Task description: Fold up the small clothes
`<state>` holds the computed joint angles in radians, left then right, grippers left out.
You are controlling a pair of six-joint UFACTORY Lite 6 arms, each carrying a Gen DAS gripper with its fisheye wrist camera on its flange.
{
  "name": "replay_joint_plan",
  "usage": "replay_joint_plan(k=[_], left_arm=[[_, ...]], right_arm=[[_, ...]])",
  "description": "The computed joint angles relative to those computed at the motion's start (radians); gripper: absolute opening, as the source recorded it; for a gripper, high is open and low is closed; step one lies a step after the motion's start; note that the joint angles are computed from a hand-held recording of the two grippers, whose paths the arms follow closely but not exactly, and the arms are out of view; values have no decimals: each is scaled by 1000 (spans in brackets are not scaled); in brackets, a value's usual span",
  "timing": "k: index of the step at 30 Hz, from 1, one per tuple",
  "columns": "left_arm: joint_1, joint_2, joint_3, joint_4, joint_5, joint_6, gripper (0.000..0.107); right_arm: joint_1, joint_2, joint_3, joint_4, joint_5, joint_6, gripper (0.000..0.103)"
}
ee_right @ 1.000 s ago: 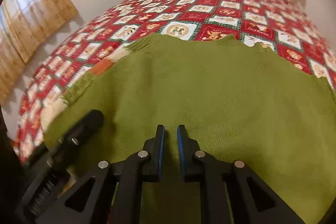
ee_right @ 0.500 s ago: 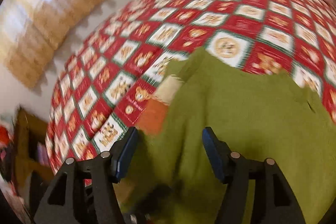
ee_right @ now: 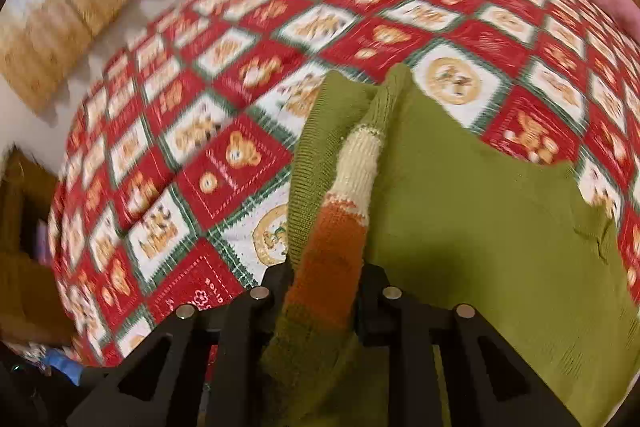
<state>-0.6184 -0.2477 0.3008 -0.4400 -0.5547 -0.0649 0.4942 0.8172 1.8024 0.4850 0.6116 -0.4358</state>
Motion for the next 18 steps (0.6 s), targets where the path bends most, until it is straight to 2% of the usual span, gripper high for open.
replay_joint_plan(k=[4, 9, 14, 18], left_arm=[[-76, -17, 25, -119, 5, 140, 15], [-169, -28, 97, -219, 38, 259, 15], [-319, 80, 261, -406, 8, 483, 15], [-396, 210, 407, -447, 16, 534, 15]], right_arm=[[-94, -171, -244, 299, -73, -224, 19], [-241, -330, -432, 547, -26, -445, 18], [-406, -479, -570, 627, 49, -565, 18], [-543, -567, -636, 572, 100, -605, 18]])
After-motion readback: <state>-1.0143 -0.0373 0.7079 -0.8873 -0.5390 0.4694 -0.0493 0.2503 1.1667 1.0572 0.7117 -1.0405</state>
